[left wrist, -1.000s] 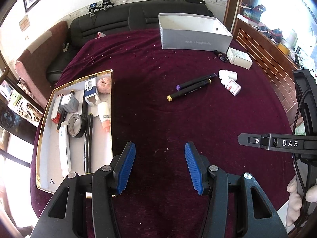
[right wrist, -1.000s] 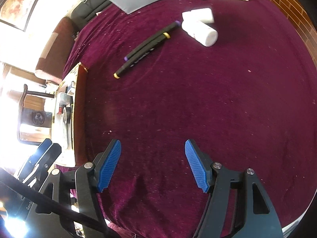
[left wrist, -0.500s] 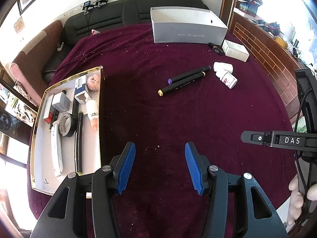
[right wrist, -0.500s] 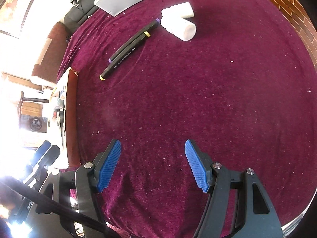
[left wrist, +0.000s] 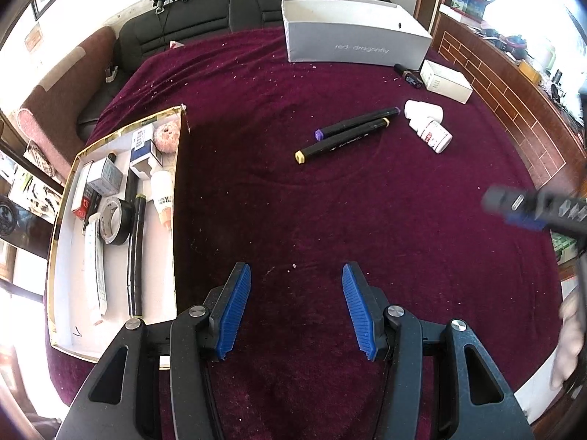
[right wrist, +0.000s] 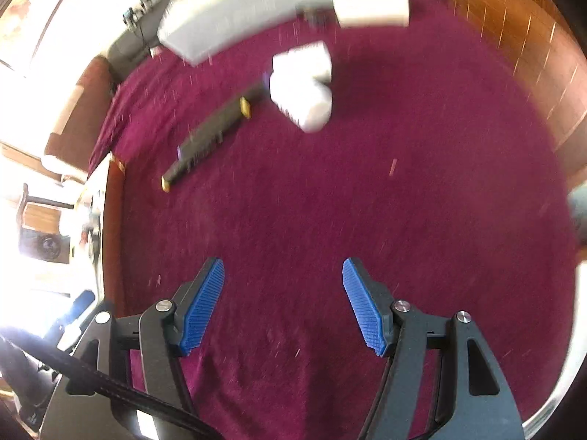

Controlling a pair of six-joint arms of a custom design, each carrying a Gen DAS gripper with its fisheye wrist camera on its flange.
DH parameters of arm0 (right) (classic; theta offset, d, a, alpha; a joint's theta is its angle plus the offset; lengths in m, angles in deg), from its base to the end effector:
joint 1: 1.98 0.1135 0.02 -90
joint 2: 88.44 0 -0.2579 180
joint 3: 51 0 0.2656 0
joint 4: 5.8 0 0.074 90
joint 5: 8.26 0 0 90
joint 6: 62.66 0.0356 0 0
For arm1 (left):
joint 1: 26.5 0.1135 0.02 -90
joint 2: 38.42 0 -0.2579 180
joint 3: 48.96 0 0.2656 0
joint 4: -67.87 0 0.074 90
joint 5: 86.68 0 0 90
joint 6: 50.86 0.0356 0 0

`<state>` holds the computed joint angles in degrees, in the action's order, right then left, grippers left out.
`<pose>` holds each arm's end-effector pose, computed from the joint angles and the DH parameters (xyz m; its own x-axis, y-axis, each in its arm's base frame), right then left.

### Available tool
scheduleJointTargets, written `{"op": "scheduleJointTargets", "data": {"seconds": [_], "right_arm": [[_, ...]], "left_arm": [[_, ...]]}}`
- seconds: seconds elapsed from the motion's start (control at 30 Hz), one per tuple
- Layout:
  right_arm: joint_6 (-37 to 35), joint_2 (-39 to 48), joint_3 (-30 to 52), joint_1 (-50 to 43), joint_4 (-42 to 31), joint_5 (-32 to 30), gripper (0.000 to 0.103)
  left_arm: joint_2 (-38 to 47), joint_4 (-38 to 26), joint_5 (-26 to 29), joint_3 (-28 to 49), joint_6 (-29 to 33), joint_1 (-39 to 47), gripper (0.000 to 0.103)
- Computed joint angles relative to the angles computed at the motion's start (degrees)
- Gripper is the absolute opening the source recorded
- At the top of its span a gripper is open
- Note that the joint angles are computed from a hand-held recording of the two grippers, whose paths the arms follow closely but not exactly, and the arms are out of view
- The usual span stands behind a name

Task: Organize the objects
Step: 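Withdraw both open tools from the tray toward the remaining markers and bottles, then grasp a white pill bottle with the right tool while the left tool grasps a black marker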

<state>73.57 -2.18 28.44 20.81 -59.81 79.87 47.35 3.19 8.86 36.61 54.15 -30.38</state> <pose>0.2949 0.1251 0.2436 -0.8470 0.4270 -0.3166 0.3034 0.8774 0.3717 0.3121 -0.0246 0.2707 -0.8445 0.3156 -0.4327 0.3385 0.9406 0.0255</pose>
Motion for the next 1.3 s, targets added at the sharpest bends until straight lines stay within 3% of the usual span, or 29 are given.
{"op": "scheduleJointTargets", "data": {"seconds": [0.1, 0.13, 0.17, 0.23, 0.4, 0.53, 0.57, 0.67, 0.73, 0.97, 1.13, 1.27, 1.3], "right_arm": [[-2.8, -1.9, 4.4, 3.1, -2.9, 12.7, 0.068], [-3.6, -2.1, 5.9, 4.0, -3.6, 16.6, 0.071], [-4.2, -2.1, 7.1, 4.6, -4.1, 19.6, 0.082], [-5.7, -1.4, 9.3, 4.0, -3.7, 22.6, 0.086], [-9.0, 5.3, 16.7, -3.7, -5.3, 14.8, 0.086], [-12.7, 5.5, 18.0, -3.3, -3.0, 20.8, 0.086], [-14.3, 5.8, 18.1, -4.1, -1.8, 19.5, 0.086], [-14.5, 13.2, 24.3, -10.3, -6.9, 2.2, 0.085], [-14.0, 17.2, 26.1, -13.2, -7.5, -3.7, 0.084], [-17.5, 29.0, 36.2, -12.5, -14.4, -1.4, 0.084], [-20.1, 38.1, 45.3, -9.9, -20.2, 3.3, 0.076], [-21.0, 43.9, 50.9, -9.3, -23.5, 4.9, 0.041], [-20.5, 44.2, 50.9, -9.4, -24.0, 4.0, 0.037]], "left_arm": [[0.7, 0.4, -0.5, -0.1, -0.2, 0.1, 0.046], [0.9, 0.5, -0.5, -0.1, -0.3, 0.1, 0.046], [1.1, 0.6, -0.6, -0.1, -0.3, 0.2, 0.046], [1.3, 0.7, -0.9, -0.3, -0.4, 0.1, 0.046], [1.6, 0.8, -1.1, -0.5, -0.6, 0.2, 0.046], [1.9, 1.1, -1.2, -1.0, -0.8, 1.0, 0.046], [2.1, 1.1, -1.2, -1.2, -0.9, 1.3, 0.046], [2.8, 0.8, 0.0, -1.3, -1.3, 2.8, 0.046], [2.9, 0.7, 1.2, -1.7, -1.4, 4.0, 0.046], [3.6, -0.1, 4.3, -2.8, -1.0, 9.5, 0.046], [4.1, -0.2, 6.1, -2.6, -0.9, 12.1, 0.046], [6.5, -0.3, 9.3, -0.9, 0.1, 11.9, 0.046], [7.5, -0.4, 10.7, -0.1, 0.2, 11.7, 0.046]]}}
